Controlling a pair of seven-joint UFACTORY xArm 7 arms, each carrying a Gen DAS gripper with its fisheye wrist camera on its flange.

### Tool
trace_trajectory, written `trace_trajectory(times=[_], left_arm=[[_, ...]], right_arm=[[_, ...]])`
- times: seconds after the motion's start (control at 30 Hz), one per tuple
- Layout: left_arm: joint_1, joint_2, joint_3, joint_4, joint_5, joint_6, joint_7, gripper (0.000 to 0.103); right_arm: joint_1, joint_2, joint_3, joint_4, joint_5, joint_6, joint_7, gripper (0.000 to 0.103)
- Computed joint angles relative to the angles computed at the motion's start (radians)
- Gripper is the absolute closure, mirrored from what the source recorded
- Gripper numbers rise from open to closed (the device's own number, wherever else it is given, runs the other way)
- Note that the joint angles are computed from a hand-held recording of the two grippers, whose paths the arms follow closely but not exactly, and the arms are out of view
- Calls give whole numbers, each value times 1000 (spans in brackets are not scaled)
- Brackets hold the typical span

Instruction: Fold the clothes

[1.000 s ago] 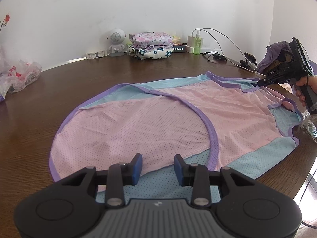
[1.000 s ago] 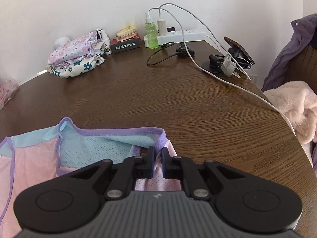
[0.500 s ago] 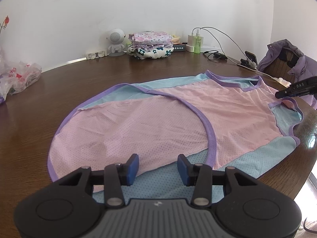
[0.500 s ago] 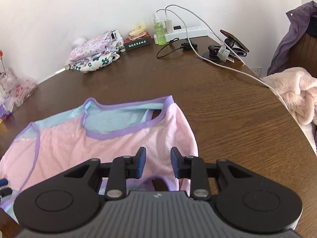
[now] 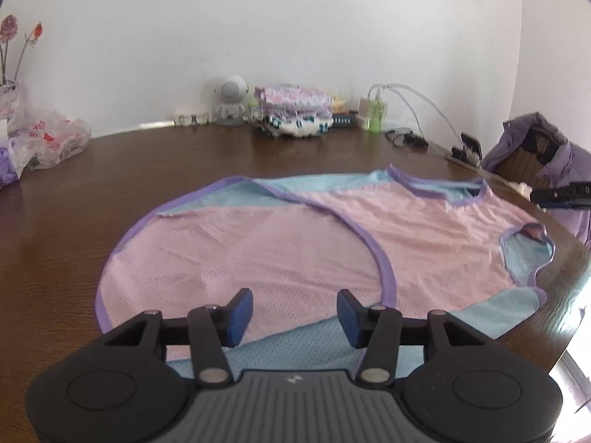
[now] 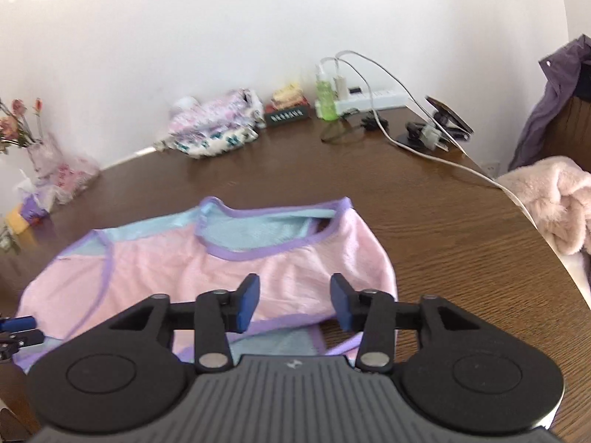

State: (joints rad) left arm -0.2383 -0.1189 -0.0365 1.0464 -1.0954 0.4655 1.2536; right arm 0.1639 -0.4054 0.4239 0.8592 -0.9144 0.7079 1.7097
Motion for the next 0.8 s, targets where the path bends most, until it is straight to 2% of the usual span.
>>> trace_trajectory(times=[0.03, 0.07, 0.1, 0.13, 0.2, 0.33, 0.4, 0.5, 0.6, 0.67, 0.8], left_arm=[[-7, -21, 9, -13, -83, -8, 58, 36], [-10, -40, 15, -21, -128, -6, 83, 28], [-12, -62, 25, -34, -175, 3, 111, 12], [-13, -84, 35, -49, -216, 15, 137, 5], [-13, -128, 48, -84, -267, 34, 161, 3], [-15, -199, 42, -148, -266, 13, 71, 0], [-18, -223, 30, -180, -236, -19, -46, 0], [-22, -252, 20, -220, -137, -44, -241, 0], [-62, -276, 51, -241, -129, -63, -209, 0], [-83, -293, 57, -255, -112, -99, -203, 0], [-122, -303, 87, -259, -52, -84, -173, 0]], right_arm=[[-1, -2, 24, 7, -28, 3, 22, 28], [-1, -3, 46, 16, -56, 7, 44, 21], [2, 3, 65, 24, -71, 21, 63, 12], [8, 11, 82, 34, -85, 37, 82, 6], [32, 47, 109, 68, -89, 103, 98, 2], [87, 115, 146, 123, -111, 221, 147, 1], [109, 135, 150, 136, -120, 256, 212, 0], [141, 157, 151, 141, -143, 306, 320, 0], [178, 178, 159, 144, -165, 391, 391, 0], [209, 181, 153, 140, -166, 438, 382, 0], [271, 146, 118, 96, -158, 465, 370, 0]])
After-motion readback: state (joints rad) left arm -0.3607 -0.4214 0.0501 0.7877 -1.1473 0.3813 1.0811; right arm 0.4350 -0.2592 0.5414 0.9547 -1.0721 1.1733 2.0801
